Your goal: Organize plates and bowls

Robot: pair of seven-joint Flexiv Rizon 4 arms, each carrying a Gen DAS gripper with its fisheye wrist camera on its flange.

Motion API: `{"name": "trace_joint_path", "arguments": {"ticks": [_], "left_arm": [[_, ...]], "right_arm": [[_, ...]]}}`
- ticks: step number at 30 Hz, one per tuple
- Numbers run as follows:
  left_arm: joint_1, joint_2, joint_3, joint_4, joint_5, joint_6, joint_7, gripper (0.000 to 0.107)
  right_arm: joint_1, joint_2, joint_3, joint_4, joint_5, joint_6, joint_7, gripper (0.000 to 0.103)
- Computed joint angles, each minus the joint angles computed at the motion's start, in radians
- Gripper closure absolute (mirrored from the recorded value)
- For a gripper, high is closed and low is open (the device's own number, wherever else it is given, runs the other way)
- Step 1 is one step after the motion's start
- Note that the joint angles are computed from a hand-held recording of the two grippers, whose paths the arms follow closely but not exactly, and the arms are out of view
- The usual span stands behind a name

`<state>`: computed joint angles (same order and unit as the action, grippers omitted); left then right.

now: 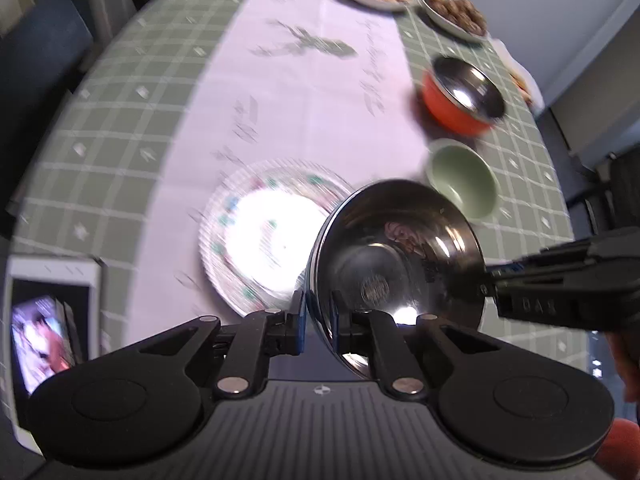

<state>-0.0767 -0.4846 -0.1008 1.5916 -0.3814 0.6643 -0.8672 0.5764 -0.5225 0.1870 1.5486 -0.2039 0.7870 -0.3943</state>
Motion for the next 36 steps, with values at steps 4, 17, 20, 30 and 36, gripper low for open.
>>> {"name": "trace_joint_path", "arguments": {"ticks": [4, 17, 20, 30, 36], "left_arm": [[-0.015, 0.024, -0.009, 0.035, 0.001, -0.034, 0.017, 0.094], [-0.075, 0.012, -0.025, 0.057, 0.005, -0.088, 0.004, 0.094], [-0.081, -0.003, -0.023, 0.039, 0.014, -0.1, -0.01, 0.094], [-0.085, -0.018, -0.025, 0.03, 0.02, -0.083, -0.025, 0.094], [-0.076, -0.016, -0.031, 0.04, -0.004, -0.06, -0.017, 0.094]], "right_arm": [[-0.011, 0.06, 0.007, 0.076, 0.009, -0.022, 0.018, 0.094], [-0.052, 0.166, 0.033, 0.248, 0.05, -0.04, 0.071, 0.094], [-0.058, 0.17, 0.037, 0.263, 0.054, -0.024, 0.073, 0.094], [-0.06, 0.16, 0.041, 0.268, 0.053, -0.007, 0.043, 0.093], [-0.062, 0.156, 0.044, 0.265, 0.064, -0.002, 0.033, 0.09]]}}
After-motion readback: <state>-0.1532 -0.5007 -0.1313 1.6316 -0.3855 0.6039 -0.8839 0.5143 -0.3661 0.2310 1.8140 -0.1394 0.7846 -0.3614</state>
